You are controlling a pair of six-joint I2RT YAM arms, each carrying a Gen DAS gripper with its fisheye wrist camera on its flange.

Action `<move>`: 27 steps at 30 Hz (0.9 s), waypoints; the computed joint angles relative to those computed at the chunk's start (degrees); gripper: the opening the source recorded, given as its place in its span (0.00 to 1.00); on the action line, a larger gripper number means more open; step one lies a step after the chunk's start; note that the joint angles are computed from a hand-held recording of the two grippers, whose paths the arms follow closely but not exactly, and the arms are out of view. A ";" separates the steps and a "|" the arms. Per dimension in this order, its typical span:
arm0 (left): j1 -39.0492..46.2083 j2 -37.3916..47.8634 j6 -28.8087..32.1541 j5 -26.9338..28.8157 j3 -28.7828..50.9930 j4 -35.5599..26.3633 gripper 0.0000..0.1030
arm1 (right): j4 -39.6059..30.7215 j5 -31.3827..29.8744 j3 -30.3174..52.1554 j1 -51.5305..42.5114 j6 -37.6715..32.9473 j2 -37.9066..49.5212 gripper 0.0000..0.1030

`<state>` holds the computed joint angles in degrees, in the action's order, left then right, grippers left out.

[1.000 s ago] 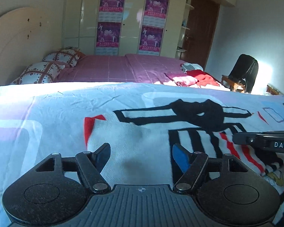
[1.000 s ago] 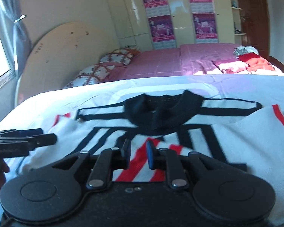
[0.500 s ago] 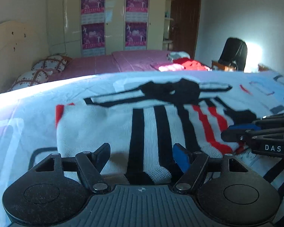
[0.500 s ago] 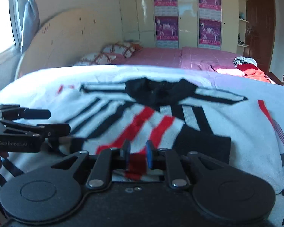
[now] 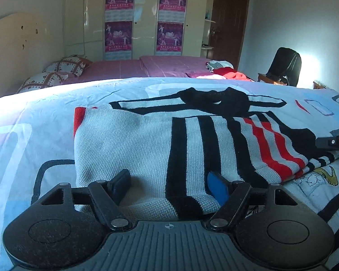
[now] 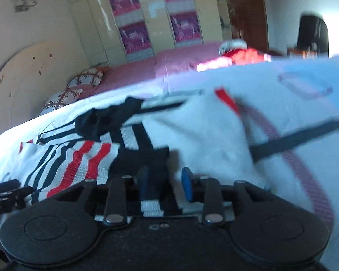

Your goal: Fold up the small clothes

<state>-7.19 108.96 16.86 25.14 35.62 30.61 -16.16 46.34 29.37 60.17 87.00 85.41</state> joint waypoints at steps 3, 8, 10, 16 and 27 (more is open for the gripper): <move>0.01 -1.27 -0.53 -0.68 -1.10 0.61 0.73 | 9.29 -0.73 -4.05 -0.68 -2.08 -0.67 0.08; 0.52 -2.33 -0.55 -2.61 -2.86 2.29 0.73 | 5.66 4.40 -4.50 4.25 0.95 -3.23 0.08; 0.92 -2.04 -0.37 -2.22 -2.73 2.22 0.73 | 2.10 4.54 -3.42 5.87 3.57 -2.91 0.06; -1.65 -4.91 -0.48 -7.36 -3.44 0.93 0.74 | -1.77 3.54 -0.75 3.61 1.87 -0.79 0.13; -8.05 -7.71 -5.34 -19.35 -4.24 -2.45 0.79 | 7.16 -4.13 -3.52 0.09 -15.18 -4.49 0.22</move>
